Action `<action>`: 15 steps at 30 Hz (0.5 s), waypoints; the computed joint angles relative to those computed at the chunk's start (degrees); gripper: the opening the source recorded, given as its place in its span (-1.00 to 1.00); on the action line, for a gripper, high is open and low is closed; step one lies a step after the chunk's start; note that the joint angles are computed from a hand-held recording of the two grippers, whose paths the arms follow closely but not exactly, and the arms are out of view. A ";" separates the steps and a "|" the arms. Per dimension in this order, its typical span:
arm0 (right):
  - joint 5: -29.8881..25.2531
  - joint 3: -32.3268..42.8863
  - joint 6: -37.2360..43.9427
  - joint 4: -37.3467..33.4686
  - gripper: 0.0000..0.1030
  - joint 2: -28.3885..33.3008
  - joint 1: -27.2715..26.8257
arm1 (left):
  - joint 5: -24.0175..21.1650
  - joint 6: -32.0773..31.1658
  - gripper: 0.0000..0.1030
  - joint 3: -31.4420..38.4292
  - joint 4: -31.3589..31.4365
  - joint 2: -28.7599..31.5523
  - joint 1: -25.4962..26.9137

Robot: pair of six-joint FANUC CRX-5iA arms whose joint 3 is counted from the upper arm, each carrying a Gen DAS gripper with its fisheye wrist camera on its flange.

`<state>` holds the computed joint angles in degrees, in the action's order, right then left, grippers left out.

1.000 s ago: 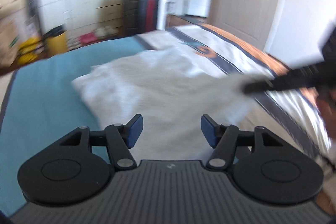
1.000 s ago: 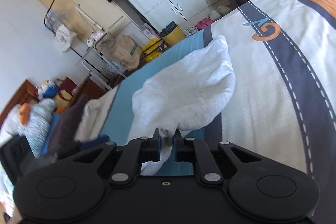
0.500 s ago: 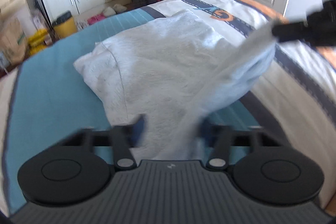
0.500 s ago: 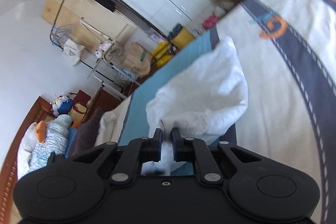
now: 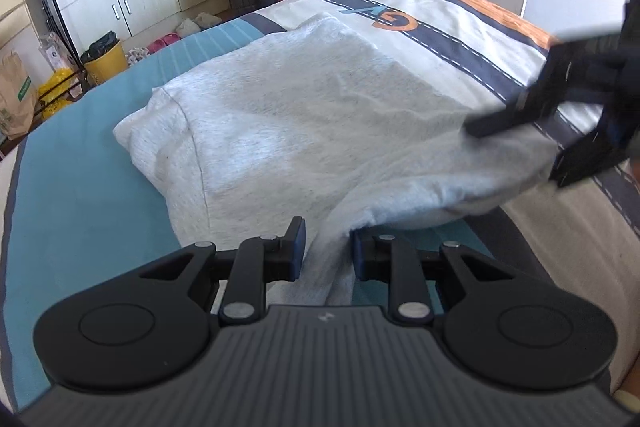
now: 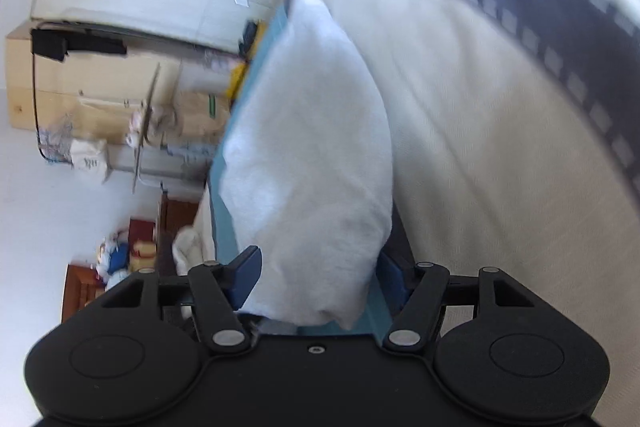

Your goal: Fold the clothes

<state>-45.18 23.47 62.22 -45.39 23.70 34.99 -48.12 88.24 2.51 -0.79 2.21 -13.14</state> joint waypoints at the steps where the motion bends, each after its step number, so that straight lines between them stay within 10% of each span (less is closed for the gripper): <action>1: -0.88 0.77 0.77 -1.19 -0.22 0.95 -0.10 | 0.73 -0.12 -0.49 -0.37 0.53 -0.10 0.18; 3: 3.22 -0.52 1.36 0.00 -0.70 0.40 1.37 | 2.06 -1.25 -0.48 -1.06 0.87 -0.54 -0.02; 8: 11.57 -1.21 4.58 5.88 -0.74 -2.16 4.24 | 2.45 -1.48 0.38 -0.09 -5.83 -0.88 -3.66; 12: 14.39 -1.45 5.82 7.44 -0.76 -3.74 5.12 | -4.55 3.58 0.39 5.65 -16.74 2.47 -7.61; 14: 14.73 -1.74 4.73 10.84 -0.77 -3.78 5.75 | -8.64 9.75 -0.01 8.56 -23.95 3.98 -9.59; 15: 14.34 -1.68 5.36 11.00 -0.78 -3.64 5.57 | -8.25 12.46 -0.76 8.41 -25.28 3.51 -9.63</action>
